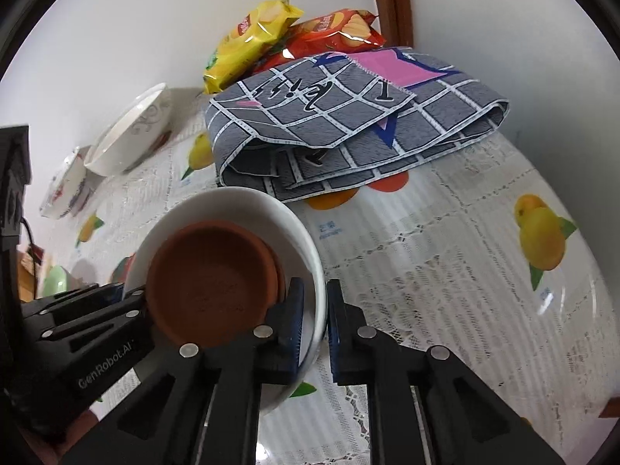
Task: Organize plates and bowls
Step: 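Lift the white bowl with both grippers and lower it onto the light-green plate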
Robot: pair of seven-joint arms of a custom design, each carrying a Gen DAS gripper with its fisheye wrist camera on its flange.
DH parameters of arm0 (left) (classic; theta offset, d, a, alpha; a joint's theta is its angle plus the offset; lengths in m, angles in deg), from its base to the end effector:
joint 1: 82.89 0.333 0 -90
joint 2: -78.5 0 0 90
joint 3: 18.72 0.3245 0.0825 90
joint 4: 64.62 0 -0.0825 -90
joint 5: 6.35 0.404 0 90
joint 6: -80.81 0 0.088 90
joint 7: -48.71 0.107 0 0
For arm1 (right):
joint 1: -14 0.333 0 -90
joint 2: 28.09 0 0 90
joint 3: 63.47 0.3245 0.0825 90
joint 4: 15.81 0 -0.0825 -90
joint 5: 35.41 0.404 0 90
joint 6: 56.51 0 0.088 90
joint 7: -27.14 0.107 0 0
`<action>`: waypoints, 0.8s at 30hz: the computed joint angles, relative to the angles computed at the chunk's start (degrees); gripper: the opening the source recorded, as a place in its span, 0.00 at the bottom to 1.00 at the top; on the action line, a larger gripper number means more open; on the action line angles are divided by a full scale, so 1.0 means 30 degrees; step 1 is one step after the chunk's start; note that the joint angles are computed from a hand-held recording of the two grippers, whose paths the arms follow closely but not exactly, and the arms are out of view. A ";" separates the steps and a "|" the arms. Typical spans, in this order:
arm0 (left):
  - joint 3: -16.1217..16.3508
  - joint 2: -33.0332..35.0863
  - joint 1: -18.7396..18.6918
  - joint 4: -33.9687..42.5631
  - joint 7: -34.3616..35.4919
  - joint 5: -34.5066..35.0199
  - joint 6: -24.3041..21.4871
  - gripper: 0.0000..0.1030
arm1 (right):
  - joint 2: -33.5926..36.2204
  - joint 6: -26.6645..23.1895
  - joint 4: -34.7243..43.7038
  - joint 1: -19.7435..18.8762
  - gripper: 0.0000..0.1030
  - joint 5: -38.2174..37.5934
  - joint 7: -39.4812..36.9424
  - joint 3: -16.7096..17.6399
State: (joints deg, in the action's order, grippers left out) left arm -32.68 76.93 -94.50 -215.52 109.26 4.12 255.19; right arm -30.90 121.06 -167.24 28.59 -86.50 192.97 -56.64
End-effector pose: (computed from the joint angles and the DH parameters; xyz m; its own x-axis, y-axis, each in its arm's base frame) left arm 0.4221 -0.2172 0.2934 -0.1354 -0.9839 0.1168 -0.9096 0.0767 -0.4084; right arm 0.3950 0.2243 0.2915 -0.0205 -0.9840 -0.1771 -0.8788 0.1022 -0.4661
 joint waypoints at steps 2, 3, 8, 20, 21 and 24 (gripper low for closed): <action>0.0077 -0.0098 -0.0339 -0.0119 0.1219 -0.1808 0.0095 0.10 | 0.0003 0.0265 -0.0237 0.0268 0.10 0.1764 -0.1290 -0.0206; 0.0108 -0.0152 -0.0539 -0.0134 0.2009 -0.2828 -0.0002 0.10 | -0.0038 0.0346 -0.0326 0.0243 0.10 0.2028 -0.1418 -0.0195; -0.0240 -0.0574 -0.0542 -0.0357 0.1800 -0.2895 -0.0316 0.10 | -0.0602 0.0100 -0.0798 0.0035 0.10 0.2367 -0.1083 0.0207; -0.0980 -0.3469 -0.0222 -0.1615 0.1779 -0.3739 -0.1315 0.09 | -0.3033 -0.0386 -0.2167 0.0234 0.10 0.5425 -0.2714 0.1258; -0.0947 -0.3727 -0.0260 -0.1737 0.1887 -0.3922 -0.1375 0.09 | -0.3225 -0.0460 -0.2211 0.0318 0.10 0.5694 -0.2903 0.1322; -0.0973 -0.4733 -0.0182 -0.2178 0.2116 -0.4261 -0.1669 0.09 | -0.3820 -0.0781 -0.2263 0.0769 0.10 0.6630 -0.3556 0.1383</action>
State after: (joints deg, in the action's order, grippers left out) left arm -35.59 62.73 -95.05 -222.05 115.61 -8.66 250.18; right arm -42.36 118.72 -174.03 30.90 -66.61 182.30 -52.49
